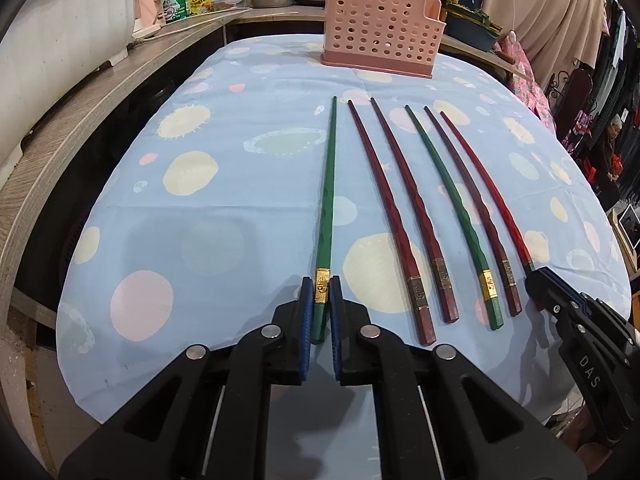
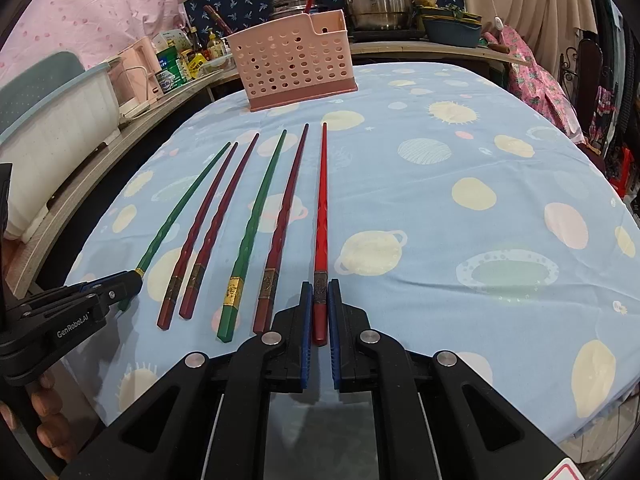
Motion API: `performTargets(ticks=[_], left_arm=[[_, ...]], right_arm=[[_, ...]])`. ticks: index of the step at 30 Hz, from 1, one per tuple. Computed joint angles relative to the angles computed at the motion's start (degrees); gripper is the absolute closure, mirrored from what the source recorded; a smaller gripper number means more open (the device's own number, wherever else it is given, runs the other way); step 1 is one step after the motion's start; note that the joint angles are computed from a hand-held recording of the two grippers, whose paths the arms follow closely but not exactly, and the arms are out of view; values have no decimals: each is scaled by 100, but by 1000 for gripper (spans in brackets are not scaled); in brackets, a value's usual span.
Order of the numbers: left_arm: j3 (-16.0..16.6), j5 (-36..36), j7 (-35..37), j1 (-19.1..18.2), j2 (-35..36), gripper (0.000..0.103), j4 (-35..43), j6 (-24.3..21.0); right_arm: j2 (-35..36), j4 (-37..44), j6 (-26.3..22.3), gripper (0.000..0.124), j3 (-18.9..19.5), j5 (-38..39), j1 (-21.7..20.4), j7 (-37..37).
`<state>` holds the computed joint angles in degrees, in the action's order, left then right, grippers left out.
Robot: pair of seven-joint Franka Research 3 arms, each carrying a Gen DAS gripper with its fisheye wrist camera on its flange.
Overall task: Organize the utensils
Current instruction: 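Close the right tool on the bright red chopstick while the left tool grasps the green chopstick, then lift both chopsticks and carry them over the pink basket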
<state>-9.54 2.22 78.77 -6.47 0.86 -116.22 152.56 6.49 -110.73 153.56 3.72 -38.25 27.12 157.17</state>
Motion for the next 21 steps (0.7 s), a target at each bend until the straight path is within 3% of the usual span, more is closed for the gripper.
performTargets(ticks=[21], left_arm=[[52, -383, 243, 43, -148, 96, 295, -185]], right_arm=[[-369, 124, 197, 117, 46, -728, -289, 637]])
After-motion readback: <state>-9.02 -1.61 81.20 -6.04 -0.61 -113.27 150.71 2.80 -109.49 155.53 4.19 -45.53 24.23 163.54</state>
